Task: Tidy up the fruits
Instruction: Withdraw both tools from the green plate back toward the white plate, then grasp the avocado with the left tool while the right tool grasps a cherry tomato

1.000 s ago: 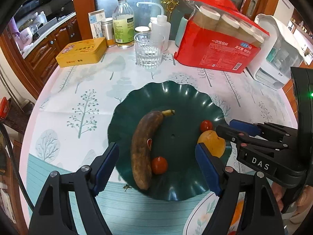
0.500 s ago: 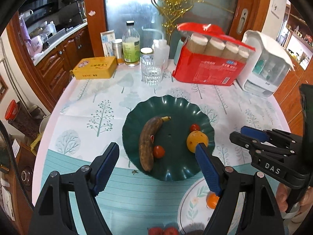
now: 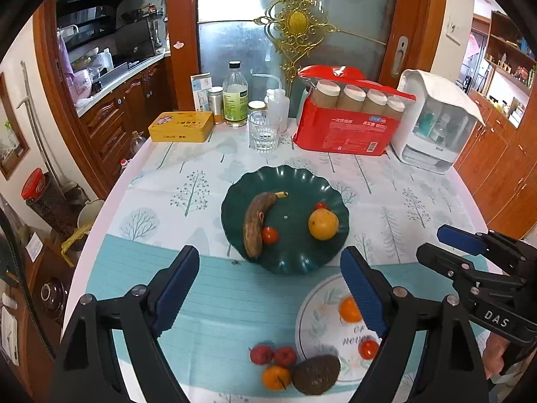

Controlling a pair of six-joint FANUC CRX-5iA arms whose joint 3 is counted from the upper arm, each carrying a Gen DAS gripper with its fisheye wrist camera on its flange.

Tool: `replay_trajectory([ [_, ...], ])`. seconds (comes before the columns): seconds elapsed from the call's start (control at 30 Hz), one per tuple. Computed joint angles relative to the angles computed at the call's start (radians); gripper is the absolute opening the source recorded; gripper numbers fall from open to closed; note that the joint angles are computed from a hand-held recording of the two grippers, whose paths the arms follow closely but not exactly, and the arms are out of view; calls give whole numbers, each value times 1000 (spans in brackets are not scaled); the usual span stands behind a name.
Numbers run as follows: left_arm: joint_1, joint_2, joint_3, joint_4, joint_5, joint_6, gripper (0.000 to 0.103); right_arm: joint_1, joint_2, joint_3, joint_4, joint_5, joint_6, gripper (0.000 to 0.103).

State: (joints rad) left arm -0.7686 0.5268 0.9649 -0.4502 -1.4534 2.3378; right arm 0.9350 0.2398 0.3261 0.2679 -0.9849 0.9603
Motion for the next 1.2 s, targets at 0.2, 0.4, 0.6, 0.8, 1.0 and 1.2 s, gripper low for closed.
replay_trajectory([
  [0.2,-63,-29,-31,-61,-23,41,93,44,-95,-130,58,49,-68,56],
  [0.4,-93,-47,-75,-50,-15,56,93,71,-156,-233,92,66,-131,57],
  [0.6,-107,-65,-144,-17,17,56,93,83,-197,-322,95,74,-186,57],
  [0.8,-99,-82,-250,60,94,0,93,89,-223,-408,90,89,-227,57],
  [1.0,-92,-68,-323,128,147,-100,93,100,-226,-475,81,103,-252,57],
  [1.2,-87,-37,-346,160,172,-180,93,99,-217,-508,41,136,-243,57],
])
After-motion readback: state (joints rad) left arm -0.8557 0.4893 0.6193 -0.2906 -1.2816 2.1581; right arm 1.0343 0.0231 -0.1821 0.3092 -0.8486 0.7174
